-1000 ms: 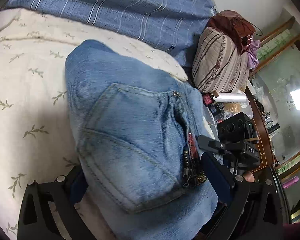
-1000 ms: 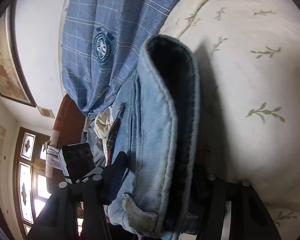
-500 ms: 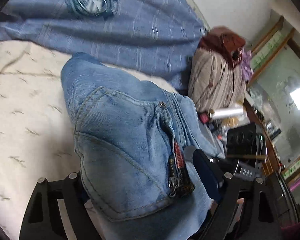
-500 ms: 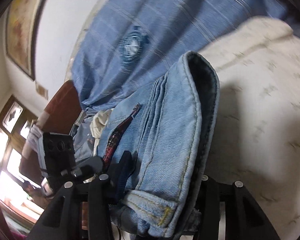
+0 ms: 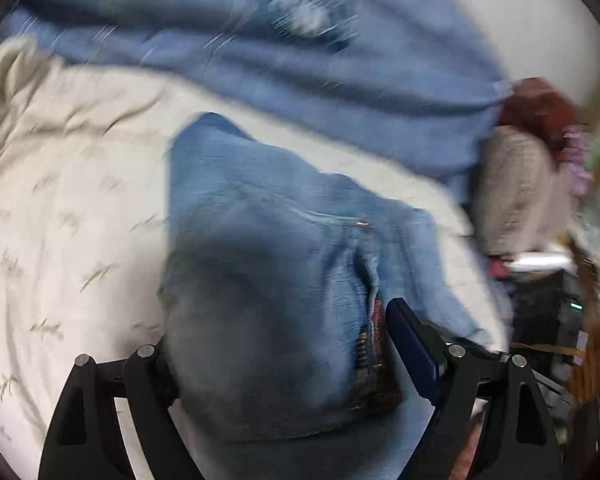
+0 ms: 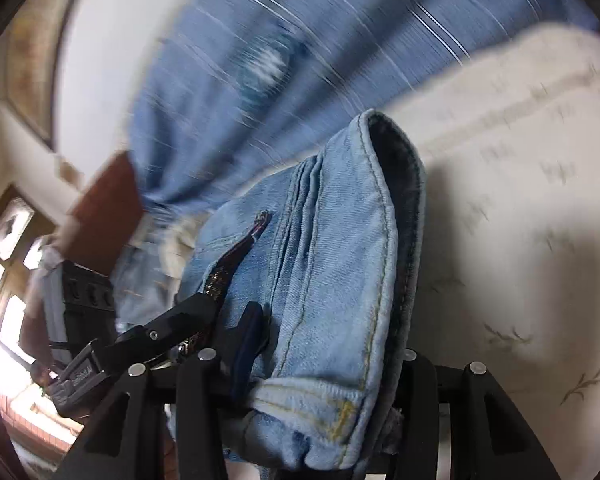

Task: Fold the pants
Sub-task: 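Open both tools and lift them off the jeans stack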

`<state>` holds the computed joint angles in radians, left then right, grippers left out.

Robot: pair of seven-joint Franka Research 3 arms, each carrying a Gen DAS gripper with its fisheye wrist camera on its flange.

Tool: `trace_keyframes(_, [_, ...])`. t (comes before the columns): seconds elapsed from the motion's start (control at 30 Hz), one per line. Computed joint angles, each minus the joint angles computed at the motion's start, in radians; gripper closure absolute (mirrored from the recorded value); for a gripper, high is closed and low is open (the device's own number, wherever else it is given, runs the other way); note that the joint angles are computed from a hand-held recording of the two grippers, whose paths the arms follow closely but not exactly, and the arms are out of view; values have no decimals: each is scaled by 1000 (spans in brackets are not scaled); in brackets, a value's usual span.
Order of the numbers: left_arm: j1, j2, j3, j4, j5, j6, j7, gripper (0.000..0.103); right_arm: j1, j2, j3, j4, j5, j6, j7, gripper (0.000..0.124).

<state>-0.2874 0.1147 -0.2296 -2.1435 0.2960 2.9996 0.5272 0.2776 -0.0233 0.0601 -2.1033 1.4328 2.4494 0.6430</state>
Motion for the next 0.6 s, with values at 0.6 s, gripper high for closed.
trace_keyframes(0.6, [-59,-82,8,-10,514,-191,-473,11,31,-150,-14,-185,-102,120,5,50])
